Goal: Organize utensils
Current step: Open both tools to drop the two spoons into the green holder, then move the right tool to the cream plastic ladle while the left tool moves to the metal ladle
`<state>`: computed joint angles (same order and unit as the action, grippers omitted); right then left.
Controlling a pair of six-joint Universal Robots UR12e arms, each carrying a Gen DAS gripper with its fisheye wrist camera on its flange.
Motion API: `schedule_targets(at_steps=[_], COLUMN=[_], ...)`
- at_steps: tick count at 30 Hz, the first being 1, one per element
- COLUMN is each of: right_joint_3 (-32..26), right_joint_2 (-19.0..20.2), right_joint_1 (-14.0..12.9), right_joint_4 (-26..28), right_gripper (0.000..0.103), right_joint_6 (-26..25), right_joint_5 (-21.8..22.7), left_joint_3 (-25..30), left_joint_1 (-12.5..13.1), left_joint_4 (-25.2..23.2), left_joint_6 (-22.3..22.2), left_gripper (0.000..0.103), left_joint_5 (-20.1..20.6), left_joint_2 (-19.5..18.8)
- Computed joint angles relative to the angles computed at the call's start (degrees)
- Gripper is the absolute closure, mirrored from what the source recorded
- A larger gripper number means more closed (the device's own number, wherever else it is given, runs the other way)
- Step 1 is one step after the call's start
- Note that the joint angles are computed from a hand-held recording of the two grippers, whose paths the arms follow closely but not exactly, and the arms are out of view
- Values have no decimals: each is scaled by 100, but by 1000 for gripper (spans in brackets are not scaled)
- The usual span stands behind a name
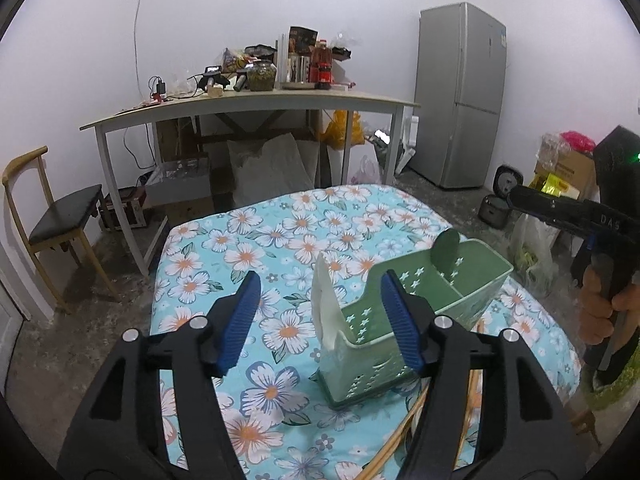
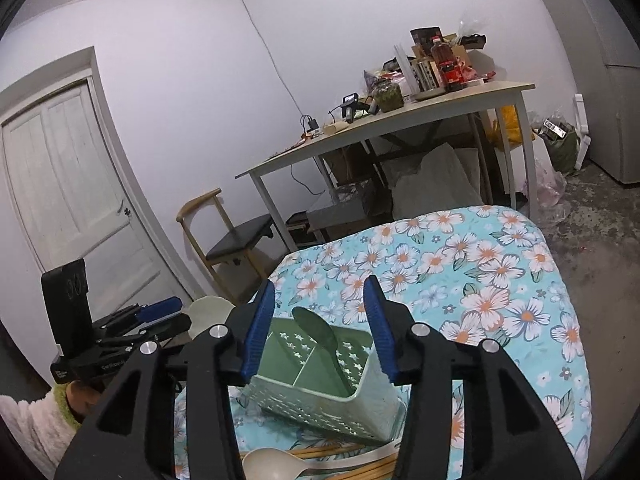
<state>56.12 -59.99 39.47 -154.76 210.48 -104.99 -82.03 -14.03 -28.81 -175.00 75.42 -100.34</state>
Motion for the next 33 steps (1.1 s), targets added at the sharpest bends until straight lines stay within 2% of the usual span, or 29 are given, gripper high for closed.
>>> schedule_targets(at_steps=[5, 11, 15, 19, 23, 33], right_joint_3=[103, 304, 486, 578, 747, 1152], right_joint_2=[-73, -190, -271, -303, -356, -505], right_joint_1=[58, 204, 341, 468, 528, 532], right_joint_4=[-68, -127, -56, 471, 951, 1376], right_gripper=[48, 30, 20, 19, 19, 19], right_joint_6=[27, -6, -19, 122, 624, 1739], right_joint_5=[-125, -404, -563, -671, -526, -533], left_joint_3=[-166, -469, -718, -923, -1105, -1322], left_joint_1=[85, 210, 336, 372, 365, 229], left_joint_4=[211, 274, 144, -116, -284, -407], left_joint_6=[-219, -509, -759, -748, -814, -971], left_gripper=[32, 25, 21, 20, 20, 22], left_joint_5=[-58, -204, -504, -667, -826, -1042], left_joint_2=[111, 322, 492, 619, 711, 754])
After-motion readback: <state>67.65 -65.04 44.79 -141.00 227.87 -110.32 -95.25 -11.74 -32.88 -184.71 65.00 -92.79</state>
